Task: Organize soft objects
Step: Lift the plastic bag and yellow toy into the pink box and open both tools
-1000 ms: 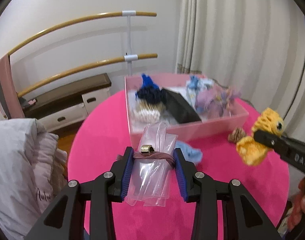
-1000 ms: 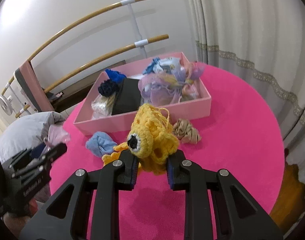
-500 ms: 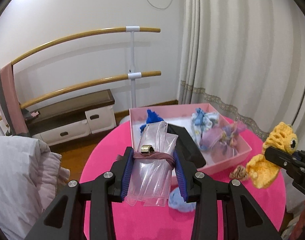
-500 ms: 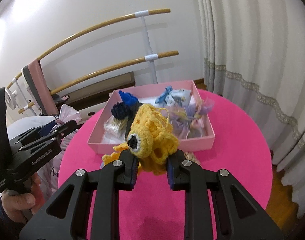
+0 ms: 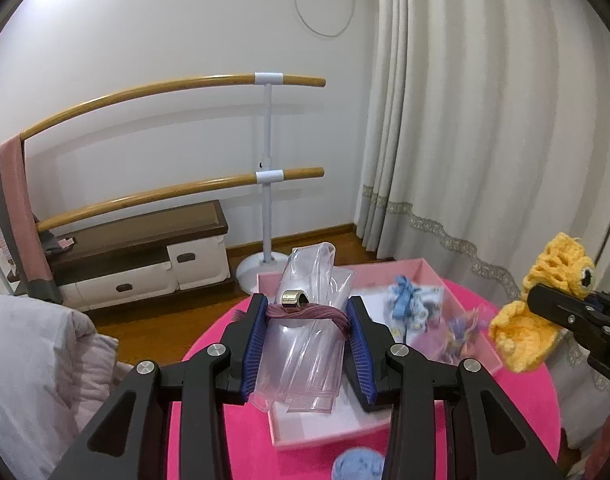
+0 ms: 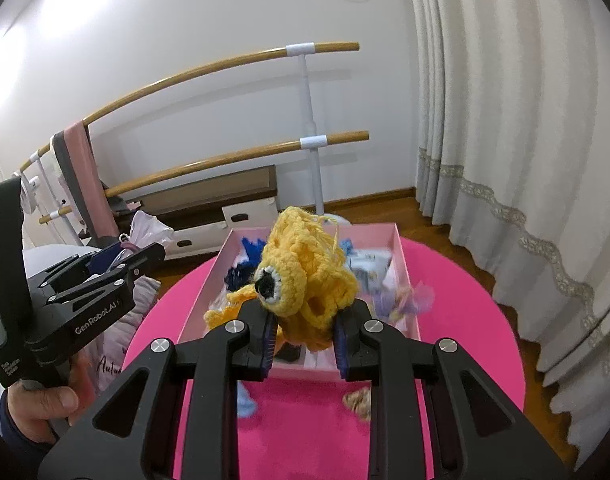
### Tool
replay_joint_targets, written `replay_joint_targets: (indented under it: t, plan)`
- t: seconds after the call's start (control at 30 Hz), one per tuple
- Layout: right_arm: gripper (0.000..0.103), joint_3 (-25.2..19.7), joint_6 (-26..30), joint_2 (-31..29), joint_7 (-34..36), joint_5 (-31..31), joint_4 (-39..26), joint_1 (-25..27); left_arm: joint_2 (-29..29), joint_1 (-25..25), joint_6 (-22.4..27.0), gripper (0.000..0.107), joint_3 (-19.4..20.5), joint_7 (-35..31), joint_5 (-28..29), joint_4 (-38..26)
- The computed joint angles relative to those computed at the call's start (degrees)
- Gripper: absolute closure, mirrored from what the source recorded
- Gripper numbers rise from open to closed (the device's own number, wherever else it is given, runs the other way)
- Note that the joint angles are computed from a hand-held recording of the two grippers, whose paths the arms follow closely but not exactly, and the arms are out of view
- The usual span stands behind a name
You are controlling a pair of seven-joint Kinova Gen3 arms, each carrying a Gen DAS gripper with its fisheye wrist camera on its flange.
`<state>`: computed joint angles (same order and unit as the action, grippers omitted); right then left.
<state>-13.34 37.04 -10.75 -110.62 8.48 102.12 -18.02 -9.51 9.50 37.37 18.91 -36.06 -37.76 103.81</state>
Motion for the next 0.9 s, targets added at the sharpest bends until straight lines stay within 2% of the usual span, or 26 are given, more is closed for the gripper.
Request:
replay_joint_targets:
  t: [0.2, 0.47, 0.73, 0.9]
  plan:
    - [0.081, 2.00, 2.14, 6.24, 3.92, -1.23, -6.89, -1.06, 5.25, 1.06, -0.86, 0.071, -4.04, -5.31, 3.62, -5.61]
    - [0.081, 4.59, 3.22, 12.62, 6.96, -3.62, -12.00, -1.93, 11.59, 2.55, -1.32, 0.071, -10.46, -14.36, 11.41, -12.72]
    - [0.081, 5.86, 5.45, 18.57, 8.81, -5.03, -16.90, -2.45, 18.18, 4.28, -0.06, 0.071, -14.22, -17.91, 14.30, -20.20]
    - [0.081, 6.66, 7.24, 22.51, 9.42, -5.74, -20.08, -2.71, 22.15, 4.54, 1.19, 0.071, -15.68, -21.28, 18.00, -24.33]
